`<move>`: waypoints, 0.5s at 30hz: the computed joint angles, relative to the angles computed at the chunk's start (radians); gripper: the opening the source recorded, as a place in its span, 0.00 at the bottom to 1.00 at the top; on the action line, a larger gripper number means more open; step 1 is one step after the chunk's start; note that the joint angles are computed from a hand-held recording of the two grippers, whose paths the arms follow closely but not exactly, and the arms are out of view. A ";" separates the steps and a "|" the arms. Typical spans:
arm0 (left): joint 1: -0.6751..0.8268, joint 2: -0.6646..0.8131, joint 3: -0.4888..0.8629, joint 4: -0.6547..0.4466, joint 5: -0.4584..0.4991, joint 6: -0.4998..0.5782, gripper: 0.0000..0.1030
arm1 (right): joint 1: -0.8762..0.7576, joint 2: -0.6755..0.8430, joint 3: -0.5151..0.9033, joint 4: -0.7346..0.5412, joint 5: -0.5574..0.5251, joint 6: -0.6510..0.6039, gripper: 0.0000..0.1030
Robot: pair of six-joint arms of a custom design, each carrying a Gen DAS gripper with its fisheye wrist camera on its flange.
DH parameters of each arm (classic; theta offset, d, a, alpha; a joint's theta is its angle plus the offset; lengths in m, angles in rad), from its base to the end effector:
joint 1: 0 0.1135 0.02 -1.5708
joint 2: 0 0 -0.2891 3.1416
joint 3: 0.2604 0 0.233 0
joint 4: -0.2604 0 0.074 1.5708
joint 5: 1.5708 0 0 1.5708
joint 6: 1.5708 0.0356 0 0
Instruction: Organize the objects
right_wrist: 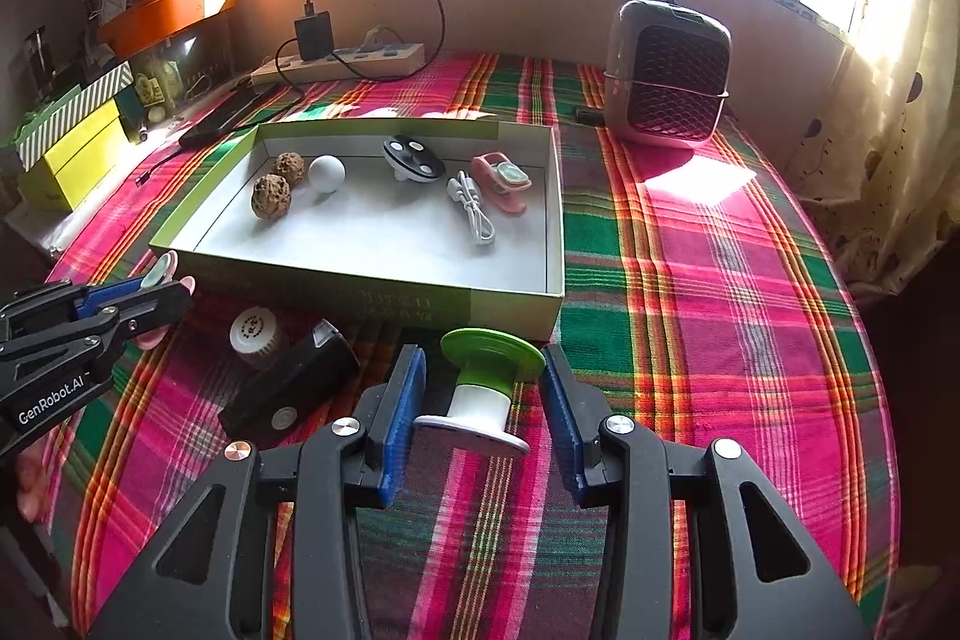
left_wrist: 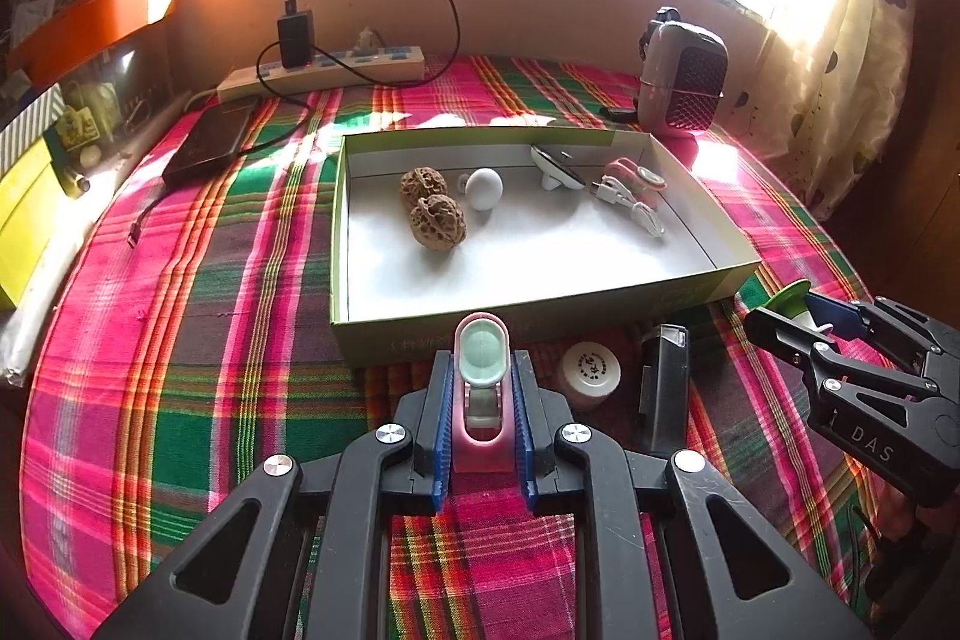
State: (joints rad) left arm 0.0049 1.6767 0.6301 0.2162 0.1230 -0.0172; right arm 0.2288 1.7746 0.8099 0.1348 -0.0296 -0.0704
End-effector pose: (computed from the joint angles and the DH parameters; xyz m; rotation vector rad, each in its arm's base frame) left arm 0.2890 -0.0030 0.1554 0.0308 2.3983 -0.1534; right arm 0.3212 0.0759 0.1649 -0.3718 2.3741 0.1093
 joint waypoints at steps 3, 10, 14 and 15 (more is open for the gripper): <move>0.005 -0.010 0.009 -0.012 0.002 0.003 0.15 | 0.003 -0.008 0.014 -0.013 -0.009 -0.004 0.39; 0.015 0.006 0.057 -0.045 0.003 0.008 0.15 | 0.020 0.005 0.091 -0.063 -0.031 -0.014 0.39; 0.019 0.027 0.094 -0.061 0.005 0.007 0.15 | 0.025 0.044 0.173 -0.103 -0.057 -0.021 0.39; 0.020 0.034 0.105 -0.066 0.005 0.006 0.15 | 0.026 0.058 0.196 -0.115 -0.064 -0.022 0.39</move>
